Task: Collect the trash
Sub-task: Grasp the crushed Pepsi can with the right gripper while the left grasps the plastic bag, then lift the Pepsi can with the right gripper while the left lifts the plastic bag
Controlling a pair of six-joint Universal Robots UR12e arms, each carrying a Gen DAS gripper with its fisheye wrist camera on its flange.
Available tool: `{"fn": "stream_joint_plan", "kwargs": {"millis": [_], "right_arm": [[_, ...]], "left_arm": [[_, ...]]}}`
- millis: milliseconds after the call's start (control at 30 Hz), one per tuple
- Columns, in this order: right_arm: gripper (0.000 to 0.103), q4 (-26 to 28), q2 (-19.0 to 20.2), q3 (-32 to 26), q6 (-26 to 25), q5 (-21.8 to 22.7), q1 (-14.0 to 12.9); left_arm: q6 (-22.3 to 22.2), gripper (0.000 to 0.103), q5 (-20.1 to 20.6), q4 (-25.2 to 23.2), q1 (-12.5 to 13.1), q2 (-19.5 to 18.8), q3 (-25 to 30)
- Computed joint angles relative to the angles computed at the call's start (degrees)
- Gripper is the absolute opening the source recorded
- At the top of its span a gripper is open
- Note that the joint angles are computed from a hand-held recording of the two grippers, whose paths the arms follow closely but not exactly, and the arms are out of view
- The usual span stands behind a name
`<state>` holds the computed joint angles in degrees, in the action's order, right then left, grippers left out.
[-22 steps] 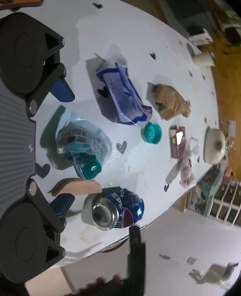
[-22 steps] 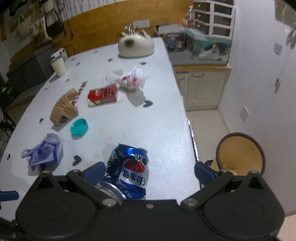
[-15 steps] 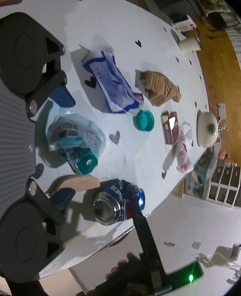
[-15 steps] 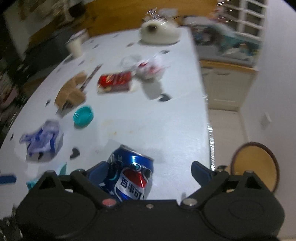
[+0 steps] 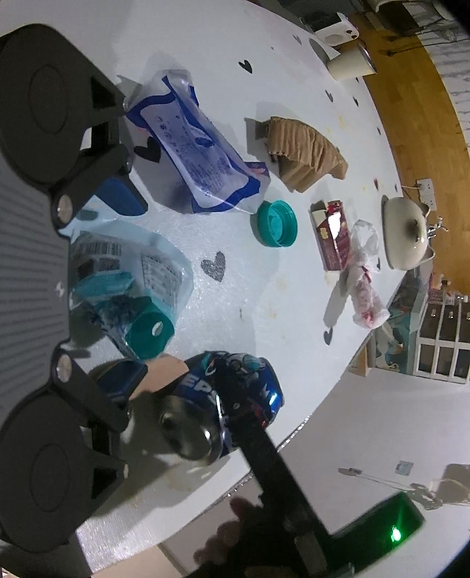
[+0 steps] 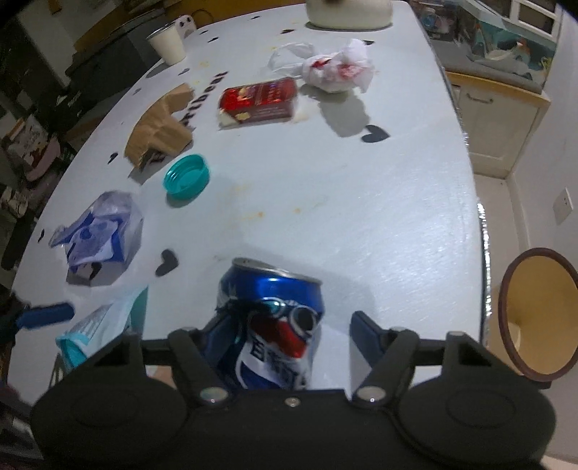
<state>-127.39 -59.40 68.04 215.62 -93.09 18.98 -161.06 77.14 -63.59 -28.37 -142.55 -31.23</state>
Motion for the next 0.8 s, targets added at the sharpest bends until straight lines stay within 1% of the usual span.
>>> {"fn": "stream_joint_plan", "kwargs": {"millis": [33,67,100,167,233,300,400,467,533,667,733,800], "right_arm": [[0.057,0.27,0.16,-0.35,-0.39,0.09,0.24],[0.053,0.19,0.16,-0.42,-0.42,0.59,0.31],[0.052,-0.15,0.12,-0.40,0.22,1.30,0.38],[0.051,0.94,0.23,-0.96,1.47,1.89,0.65],[0.050,1.38,0.22,-1.10,1.71,2.62,0.91],[0.050,1.75,0.19,-1.22,2.44,2.24,1.36],[0.049,1.76,-0.01,-1.19,3.60,1.24,2.00],[0.048,1.41,-0.28,-1.04,4.39,0.41,2.39],[0.047,0.61,-0.64,-0.68,5.58,-0.41,2.69],[0.046,0.22,-1.04,-0.39,8.66,-1.85,3.13],[0.047,-0.57,-1.36,0.48,11.30,-1.51,3.06],[0.047,-1.34,-1.73,1.60,15.05,-1.28,2.94]], "left_arm": [[-0.09,0.087,-0.26,-0.43,0.07,-0.30,0.49],[-0.29,0.085,-0.54,-0.89,0.15,-0.55,0.91],[-0.46,0.080,-0.74,-1.70,0.20,-0.94,1.62],[-1.16,0.075,-0.79,-3.43,0.25,-1.64,2.92],[-2.18,0.074,-1.62,-3.06,0.46,-1.69,2.78],[-3.27,0.069,-3.13,-2.57,0.79,-1.53,2.28],[-5.34,0.063,-3.45,-2.27,0.97,-1.37,1.96],[-6.97,0.062,-4.18,-3.20,1.09,-1.39,2.35],[-8.43,0.061,-5.73,-3.43,1.24,-1.02,1.94],[-10.55,0.060,-10.25,-3.17,1.51,-0.03,0.51],[-11.16,0.060,-11.33,-2.51,1.39,0.42,-0.29],[-10.18,0.060,-11.09,-3.65,1.09,0.22,0.25]]}}
